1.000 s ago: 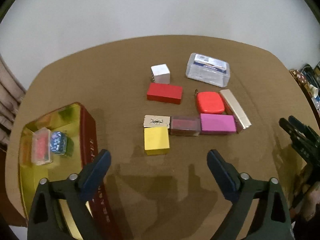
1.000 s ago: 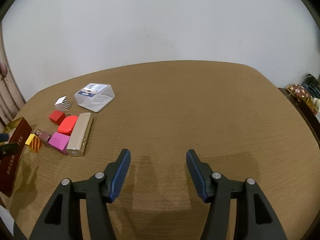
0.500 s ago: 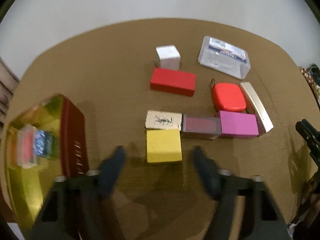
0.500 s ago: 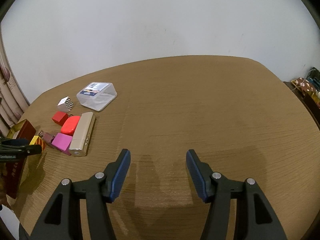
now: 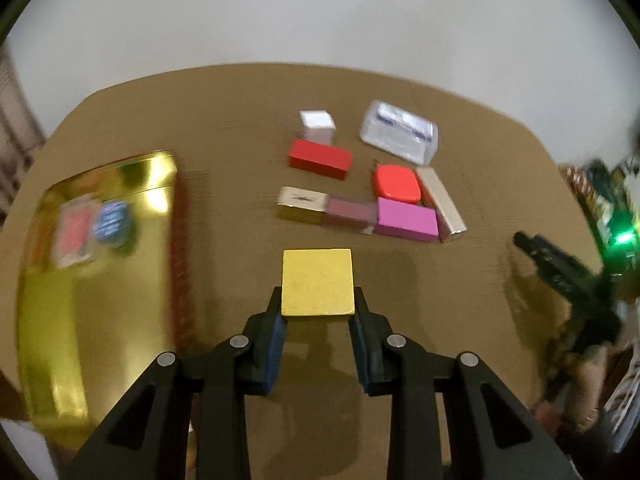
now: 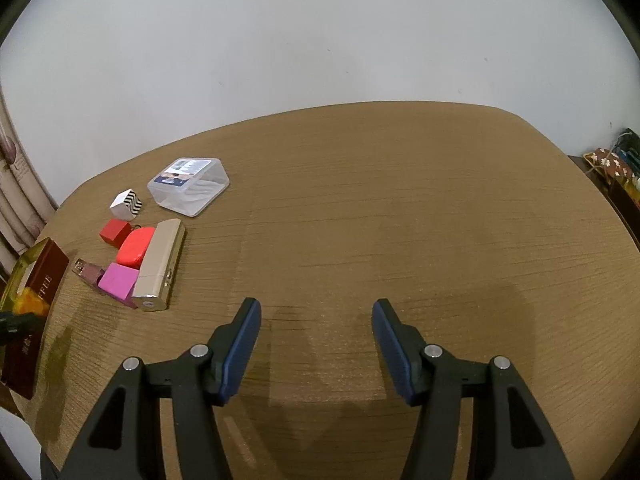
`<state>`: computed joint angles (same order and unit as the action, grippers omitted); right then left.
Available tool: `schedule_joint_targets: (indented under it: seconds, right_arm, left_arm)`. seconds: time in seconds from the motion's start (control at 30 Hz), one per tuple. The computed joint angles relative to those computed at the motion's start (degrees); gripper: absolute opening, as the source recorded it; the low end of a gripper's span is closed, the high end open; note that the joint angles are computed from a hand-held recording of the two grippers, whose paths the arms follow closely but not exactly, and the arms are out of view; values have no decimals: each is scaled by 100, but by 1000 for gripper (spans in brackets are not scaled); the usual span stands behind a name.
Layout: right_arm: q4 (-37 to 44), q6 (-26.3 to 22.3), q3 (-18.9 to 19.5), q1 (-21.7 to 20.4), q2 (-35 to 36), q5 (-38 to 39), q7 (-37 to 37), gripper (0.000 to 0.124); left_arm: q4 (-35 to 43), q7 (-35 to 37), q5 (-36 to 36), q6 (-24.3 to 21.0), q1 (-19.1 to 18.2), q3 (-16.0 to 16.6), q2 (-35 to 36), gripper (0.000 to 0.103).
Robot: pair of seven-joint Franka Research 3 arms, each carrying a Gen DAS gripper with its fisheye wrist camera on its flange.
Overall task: Organize rigid objects
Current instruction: 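Grasp the yellow cube with the left gripper, then lower the yellow cube into the gold tin and open the left gripper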
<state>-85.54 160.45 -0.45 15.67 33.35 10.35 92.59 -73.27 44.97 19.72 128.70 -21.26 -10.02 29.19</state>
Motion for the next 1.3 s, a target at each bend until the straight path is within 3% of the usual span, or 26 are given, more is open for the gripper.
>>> schedule_joint_targets:
  seconds: [0.1,0.3,0.47,0.6,0.97,1.03,1.1,1.17,1.23,1.3]
  right_arm:
    - [25,-43,-92,79,30,-100,73,59]
    - [145,-150,-223,172,108,-303,240,59]
    - [219,-253,-281,212,145,-464,354,60]
    - [268,-336,-311,238,166,-597,408,61]
    - [494,-541,-330,256,288,-818,476,62]
    - [483,-531,-321,250,281,-815,485,62]
    - [420,-442,-243,183,247,-735,420,62]
    - [348,-361,-105,72,202,-593,239,62]
    - [190,-197,213,-129,88,-350,-279,62]
    - [337,-501,835,-500,69,184,-1156,62]
  left_arm:
    - [-671,-429,257,-138,25,149,-690,27]
    - [-1760,-690,498,-528,601,227,-1546,27]
    - [-1951,-675,621,-668,934,253,-1457,27]
    - [-2019,-649,562,-456,1095,247,-1320,27]
    - [-1732,-621,1088,-433,930,293,-994,29]
    - [-1892,-719,1104,-244,921,283,-1128,33]
    - [-2094,-888,1232,-84,877,279,-1336,47]
    - [-2284,-1136,1348,16,824,246,-1570,52]
    - [-2476,-1318,1454,115,761,169,-1806,54]
    - [-2619,-1479,1538,102,679,63,-1995,69]
